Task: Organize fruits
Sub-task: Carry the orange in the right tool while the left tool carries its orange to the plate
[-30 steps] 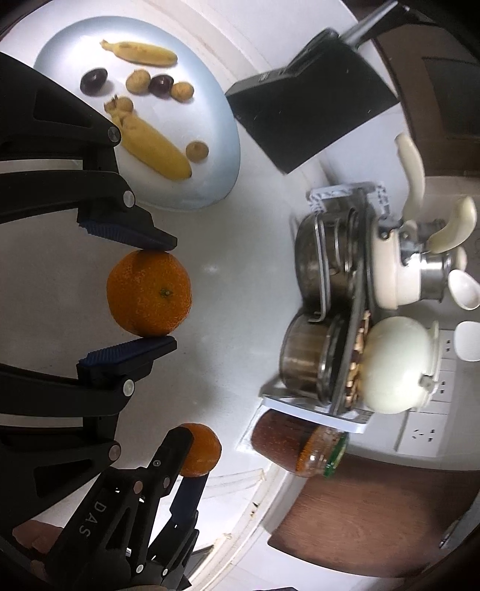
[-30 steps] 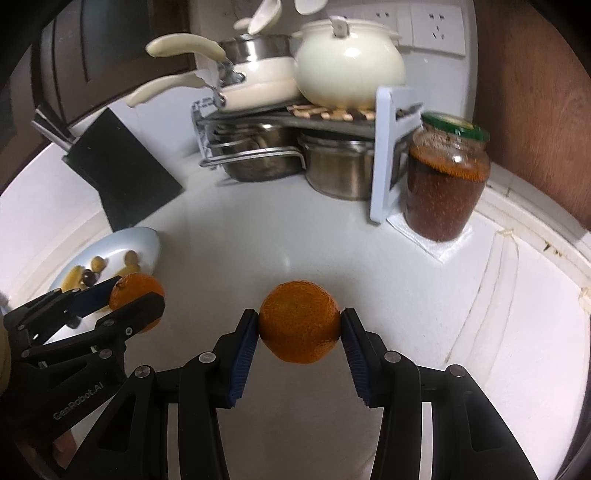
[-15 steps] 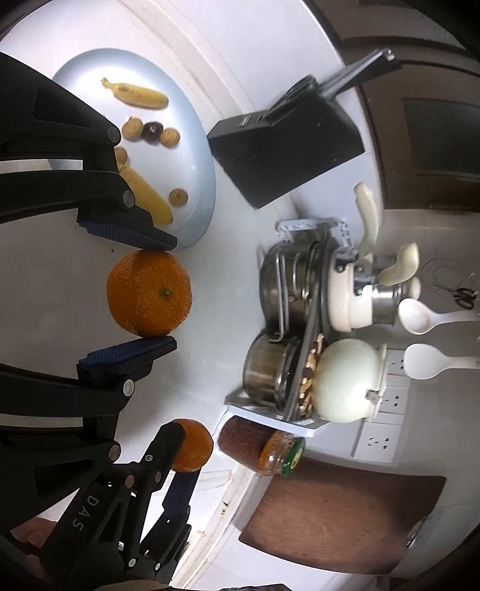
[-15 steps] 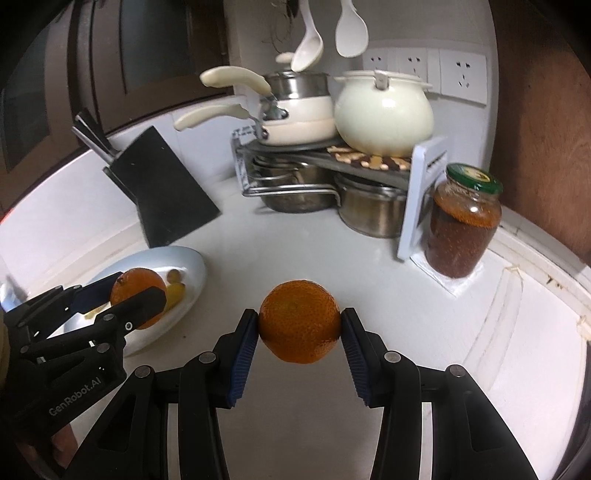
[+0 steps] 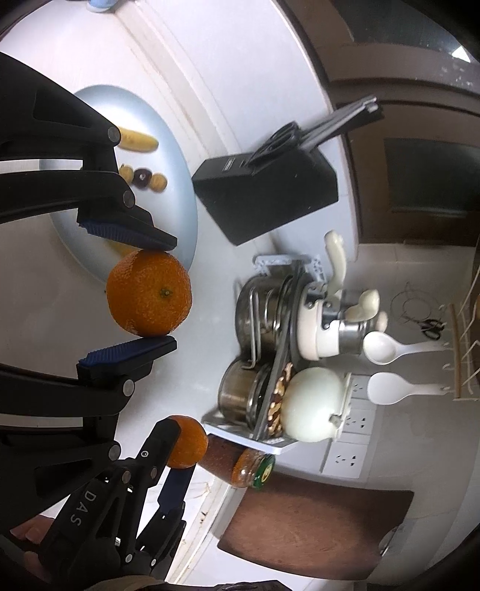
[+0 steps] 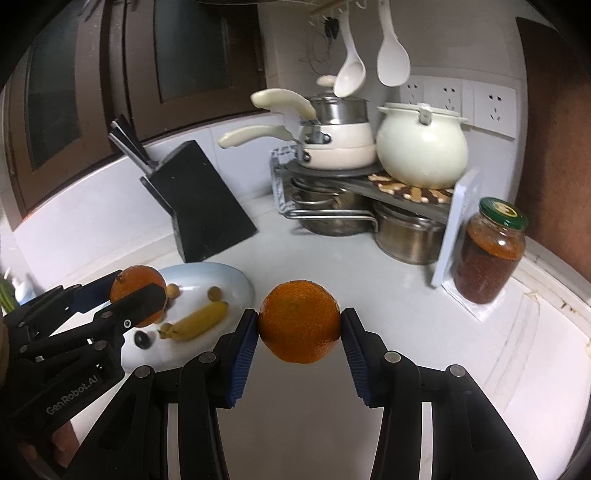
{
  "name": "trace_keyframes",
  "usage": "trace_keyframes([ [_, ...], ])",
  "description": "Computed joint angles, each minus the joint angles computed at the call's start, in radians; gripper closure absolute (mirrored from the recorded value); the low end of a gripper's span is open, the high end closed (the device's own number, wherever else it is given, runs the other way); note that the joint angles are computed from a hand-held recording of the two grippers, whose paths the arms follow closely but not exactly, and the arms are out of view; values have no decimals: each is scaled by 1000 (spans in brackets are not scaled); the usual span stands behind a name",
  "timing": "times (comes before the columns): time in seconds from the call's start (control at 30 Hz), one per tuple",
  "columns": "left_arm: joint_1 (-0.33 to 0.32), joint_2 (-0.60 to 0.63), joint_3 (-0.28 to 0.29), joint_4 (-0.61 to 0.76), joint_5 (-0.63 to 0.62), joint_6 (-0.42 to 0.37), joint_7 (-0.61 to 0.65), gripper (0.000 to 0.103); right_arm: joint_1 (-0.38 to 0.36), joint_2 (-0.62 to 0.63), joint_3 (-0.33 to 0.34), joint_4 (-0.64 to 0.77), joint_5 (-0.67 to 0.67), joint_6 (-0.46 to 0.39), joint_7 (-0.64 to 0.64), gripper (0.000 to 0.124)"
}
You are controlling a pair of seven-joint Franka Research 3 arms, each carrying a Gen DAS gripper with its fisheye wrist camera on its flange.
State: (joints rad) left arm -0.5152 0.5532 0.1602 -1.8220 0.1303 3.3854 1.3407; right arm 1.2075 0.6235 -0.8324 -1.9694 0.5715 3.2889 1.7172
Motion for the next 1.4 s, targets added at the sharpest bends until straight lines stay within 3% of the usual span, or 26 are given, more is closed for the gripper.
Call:
trace_keyframes([
  [0.27, -48, -41, 68, -60, -78, 44, 41, 56, -19, 4, 39, 47, 9, 19, -34, 77],
  [0.77, -148, -78, 186, -144, -345, 75, 218, 56, -150, 23, 209, 178, -35, 18, -93, 77],
  [1.07, -185, -78, 242, -170, -460, 64, 289, 56, -235, 55, 309, 267, -111, -17, -81, 77],
  [1.4, -208, -66, 301, -194, -485, 32, 275, 56, -350, 103, 429, 374, -253, -87, -11, 77],
])
